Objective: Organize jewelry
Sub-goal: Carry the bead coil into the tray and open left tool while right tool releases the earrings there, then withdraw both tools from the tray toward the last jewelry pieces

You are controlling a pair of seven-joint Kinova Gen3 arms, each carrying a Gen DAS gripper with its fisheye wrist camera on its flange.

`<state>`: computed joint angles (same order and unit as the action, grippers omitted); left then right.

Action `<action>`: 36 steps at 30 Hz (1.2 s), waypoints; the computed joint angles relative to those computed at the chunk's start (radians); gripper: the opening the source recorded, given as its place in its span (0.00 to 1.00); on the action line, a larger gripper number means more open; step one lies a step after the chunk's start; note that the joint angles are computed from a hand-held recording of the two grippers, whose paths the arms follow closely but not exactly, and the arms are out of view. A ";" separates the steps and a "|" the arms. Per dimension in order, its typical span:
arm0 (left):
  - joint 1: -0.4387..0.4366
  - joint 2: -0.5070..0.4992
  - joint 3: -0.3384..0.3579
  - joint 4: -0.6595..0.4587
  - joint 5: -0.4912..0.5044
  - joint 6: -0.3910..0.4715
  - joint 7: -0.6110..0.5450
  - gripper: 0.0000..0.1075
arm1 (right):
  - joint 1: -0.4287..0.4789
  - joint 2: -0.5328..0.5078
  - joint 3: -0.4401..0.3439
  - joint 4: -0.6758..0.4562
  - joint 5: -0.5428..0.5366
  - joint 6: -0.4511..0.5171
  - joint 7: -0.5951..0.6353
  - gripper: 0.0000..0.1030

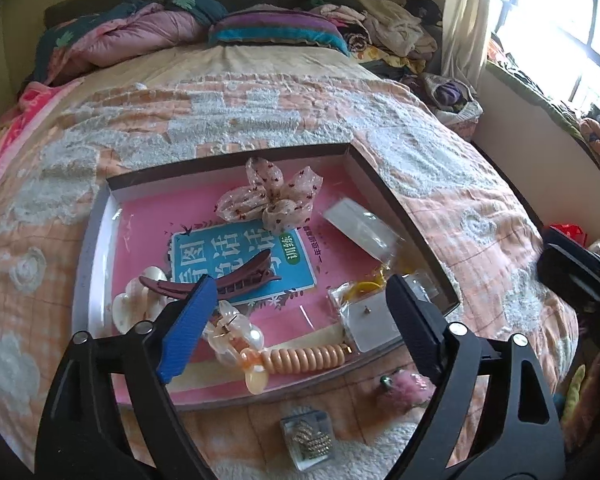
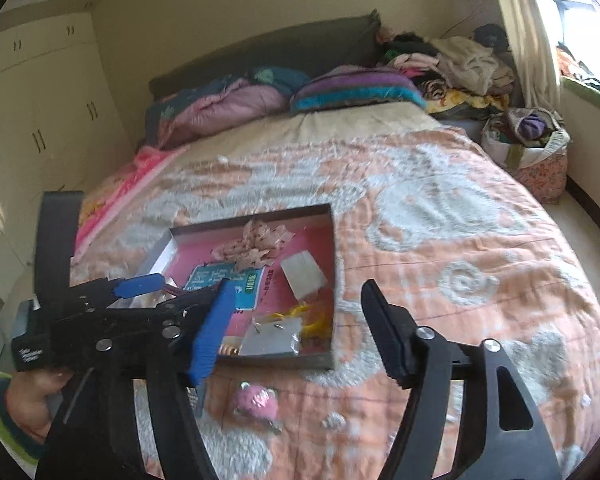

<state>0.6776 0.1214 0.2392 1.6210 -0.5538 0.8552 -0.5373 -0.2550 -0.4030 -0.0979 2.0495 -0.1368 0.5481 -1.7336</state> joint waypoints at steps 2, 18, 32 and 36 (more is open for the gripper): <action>0.011 -0.006 0.004 -0.006 -0.008 0.013 0.026 0.77 | 0.011 -0.035 0.010 -0.003 0.008 0.031 0.000 0.73; 0.139 -0.011 0.071 -0.060 -0.077 0.157 0.211 0.87 | 0.118 -0.327 0.059 0.047 0.089 0.155 0.051 0.94; 0.233 -0.032 0.122 -0.074 -0.169 0.310 0.318 0.87 | 0.104 -0.478 0.130 0.074 0.059 0.240 0.141 0.95; 0.249 -0.034 0.137 -0.067 -0.180 0.335 0.337 0.87 | 0.094 -0.498 0.109 0.079 0.046 0.259 0.151 0.95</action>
<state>0.9270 0.0872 0.3762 1.5538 -0.7335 1.1901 -0.2005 -0.1610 -0.9012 0.0108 2.1287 -0.0911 0.8070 -1.5821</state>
